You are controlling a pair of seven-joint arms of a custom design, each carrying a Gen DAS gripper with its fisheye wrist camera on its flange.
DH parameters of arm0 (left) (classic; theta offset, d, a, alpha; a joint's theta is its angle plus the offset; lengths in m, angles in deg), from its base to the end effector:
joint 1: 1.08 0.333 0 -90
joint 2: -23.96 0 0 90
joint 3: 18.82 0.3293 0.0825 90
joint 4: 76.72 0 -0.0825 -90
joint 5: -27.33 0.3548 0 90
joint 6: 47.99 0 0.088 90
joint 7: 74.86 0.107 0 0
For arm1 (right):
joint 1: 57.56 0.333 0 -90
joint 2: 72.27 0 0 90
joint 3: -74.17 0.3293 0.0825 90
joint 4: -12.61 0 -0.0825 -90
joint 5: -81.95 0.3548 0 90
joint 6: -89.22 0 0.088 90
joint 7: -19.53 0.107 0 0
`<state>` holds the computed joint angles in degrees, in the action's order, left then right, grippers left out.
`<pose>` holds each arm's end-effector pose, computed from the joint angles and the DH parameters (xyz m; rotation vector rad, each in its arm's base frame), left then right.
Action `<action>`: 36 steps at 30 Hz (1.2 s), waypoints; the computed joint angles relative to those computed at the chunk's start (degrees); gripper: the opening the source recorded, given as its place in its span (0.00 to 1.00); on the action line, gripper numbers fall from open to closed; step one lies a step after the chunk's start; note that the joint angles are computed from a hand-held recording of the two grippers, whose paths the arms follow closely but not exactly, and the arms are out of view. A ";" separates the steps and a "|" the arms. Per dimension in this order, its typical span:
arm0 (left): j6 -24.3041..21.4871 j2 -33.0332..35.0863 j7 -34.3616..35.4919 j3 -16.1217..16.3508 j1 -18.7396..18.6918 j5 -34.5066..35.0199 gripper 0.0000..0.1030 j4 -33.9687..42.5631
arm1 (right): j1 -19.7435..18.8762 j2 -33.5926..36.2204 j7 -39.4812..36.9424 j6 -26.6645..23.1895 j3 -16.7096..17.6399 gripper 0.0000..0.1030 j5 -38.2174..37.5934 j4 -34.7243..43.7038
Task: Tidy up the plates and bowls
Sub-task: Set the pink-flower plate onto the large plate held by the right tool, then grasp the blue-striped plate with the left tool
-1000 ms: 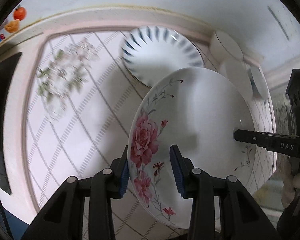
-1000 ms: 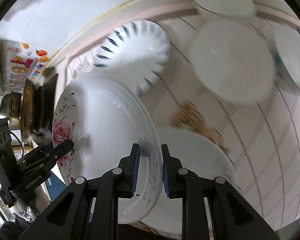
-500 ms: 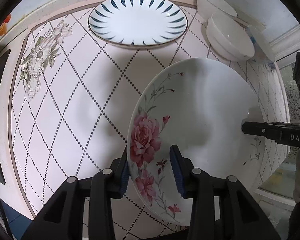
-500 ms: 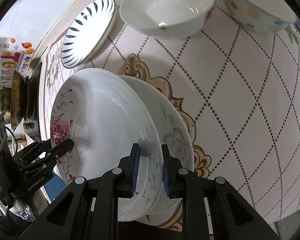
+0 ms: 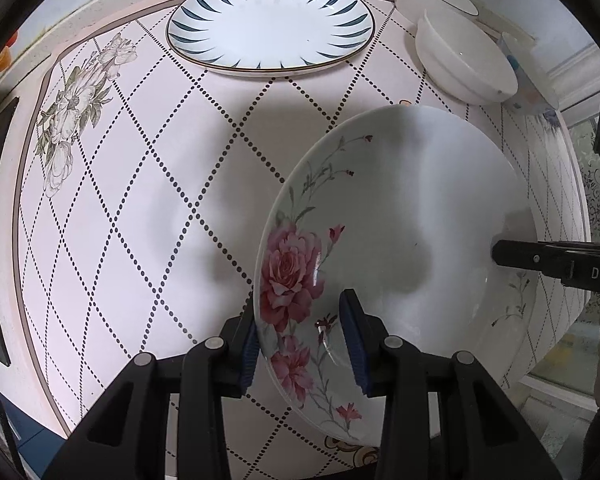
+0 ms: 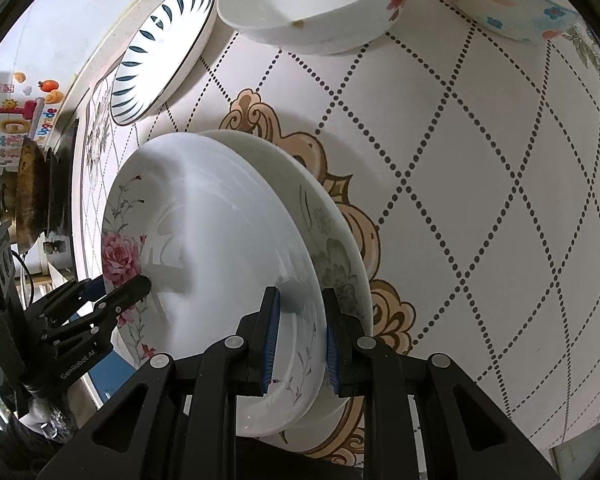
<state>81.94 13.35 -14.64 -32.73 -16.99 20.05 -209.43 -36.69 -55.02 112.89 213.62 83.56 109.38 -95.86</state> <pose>0.4021 -0.2384 0.4566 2.2822 -2.1161 0.2236 0.5132 0.3123 0.3805 -2.2281 1.8525 0.5866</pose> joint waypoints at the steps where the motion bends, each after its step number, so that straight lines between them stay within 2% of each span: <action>1: -0.21 0.28 -0.30 -0.24 -0.03 0.62 0.34 0.30 | 0.01 0.02 0.00 0.06 0.00 0.22 -0.05 0.05; 14: -0.62 2.21 -1.01 -1.28 -1.40 3.37 0.34 0.99 | 0.23 -2.28 0.92 -0.79 -0.65 0.22 -3.13 -0.88; 21: -1.30 0.79 -0.47 -0.63 -1.23 2.60 0.34 0.61 | 0.03 -2.38 1.15 -5.46 -1.01 0.23 -5.07 0.90; 27: -0.87 -2.45 -0.03 1.33 0.86 0.83 0.34 0.95 | -0.09 -3.20 2.41 -9.43 -1.98 0.24 -8.77 3.33; 32: 1.21 -1.40 2.47 3.56 4.16 1.13 0.35 4.66 | -0.82 -1.92 4.23 -8.74 -2.22 0.25 -7.59 10.08; 35: 1.63 2.98 3.82 5.00 6.62 0.79 0.36 8.96 | -1.28 3.60 4.17 -7.23 -1.23 0.37 -3.67 19.67; 36: 1.83 4.14 4.33 5.45 7.42 0.42 0.36 9.79 | -1.14 5.88 4.43 -6.88 -0.89 0.38 -3.12 23.18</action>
